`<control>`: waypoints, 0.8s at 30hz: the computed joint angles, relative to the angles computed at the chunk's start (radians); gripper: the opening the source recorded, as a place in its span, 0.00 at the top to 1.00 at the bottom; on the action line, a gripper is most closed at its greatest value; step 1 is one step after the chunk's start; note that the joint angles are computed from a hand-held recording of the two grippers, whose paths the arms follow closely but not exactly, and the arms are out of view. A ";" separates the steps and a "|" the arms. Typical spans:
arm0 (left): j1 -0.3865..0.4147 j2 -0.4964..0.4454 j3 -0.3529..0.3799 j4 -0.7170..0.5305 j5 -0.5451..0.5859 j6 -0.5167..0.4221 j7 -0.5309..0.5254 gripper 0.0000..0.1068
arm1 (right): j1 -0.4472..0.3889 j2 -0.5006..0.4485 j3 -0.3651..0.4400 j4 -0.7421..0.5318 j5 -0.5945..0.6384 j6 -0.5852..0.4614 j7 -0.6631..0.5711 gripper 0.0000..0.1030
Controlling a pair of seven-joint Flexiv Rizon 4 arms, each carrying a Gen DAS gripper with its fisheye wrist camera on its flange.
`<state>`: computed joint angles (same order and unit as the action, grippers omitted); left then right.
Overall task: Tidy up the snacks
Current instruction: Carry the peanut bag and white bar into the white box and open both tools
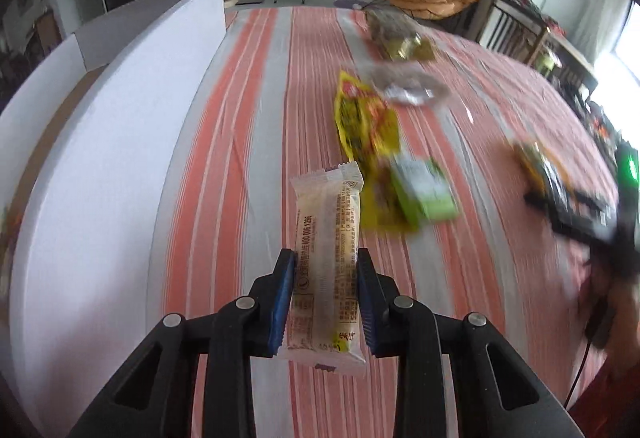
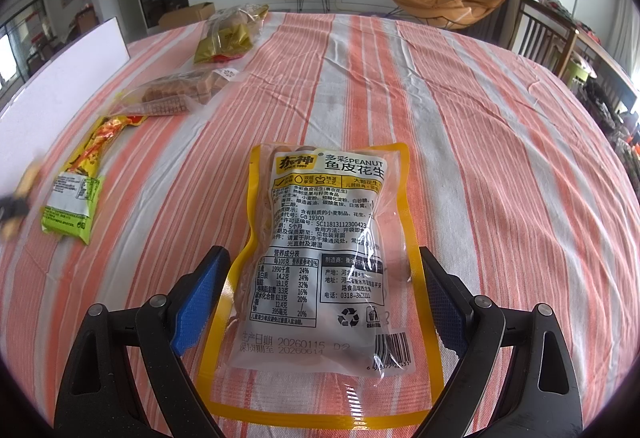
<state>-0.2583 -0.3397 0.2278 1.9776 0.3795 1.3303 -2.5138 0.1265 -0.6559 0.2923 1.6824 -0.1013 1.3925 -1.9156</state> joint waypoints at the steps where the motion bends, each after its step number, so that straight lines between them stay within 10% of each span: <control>1: -0.016 0.009 -0.001 0.008 0.011 -0.020 0.001 0.49 | 0.000 0.000 0.000 0.000 0.000 0.000 0.000 0.10; 2: -0.016 0.013 -0.017 0.020 0.011 -0.028 0.020 0.23 | 0.000 0.000 0.000 -0.001 0.001 -0.001 -0.001 0.10; 4: -0.036 0.006 -0.006 0.019 0.055 -0.025 0.009 0.08 | 0.001 0.000 -0.001 0.000 0.001 0.000 -0.001 0.10; 10: 0.022 -0.029 -0.043 0.040 -0.022 0.036 0.070 0.08 | 0.000 0.000 0.000 -0.001 0.003 -0.001 -0.002 0.10; 12: -0.016 -0.037 -0.009 0.019 -0.010 0.013 0.070 0.14 | 0.000 0.000 0.000 -0.001 0.003 -0.001 -0.002 0.10; 14: -0.067 -0.038 0.040 -0.004 0.065 0.017 0.033 0.64 | 0.001 0.000 -0.001 -0.001 0.004 -0.001 -0.002 0.10; 15: -0.079 -0.035 0.048 -0.008 0.079 0.010 0.022 0.72 | 0.000 -0.001 0.001 -0.002 0.005 -0.002 -0.003 0.10; 21: 0.020 -0.006 -0.029 0.114 -0.042 0.217 0.045 0.72 | -0.005 0.006 0.005 -0.016 0.007 -0.049 -0.005 0.16; 24: 0.042 0.021 -0.048 0.175 -0.098 0.350 0.050 0.72 | -0.039 0.021 0.050 -0.078 0.060 -0.213 -0.007 0.43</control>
<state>-0.2167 -0.3190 0.1797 2.1527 0.2810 1.6799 -2.4635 0.0874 -0.6345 0.3421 1.6044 -0.0418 1.1798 -1.9222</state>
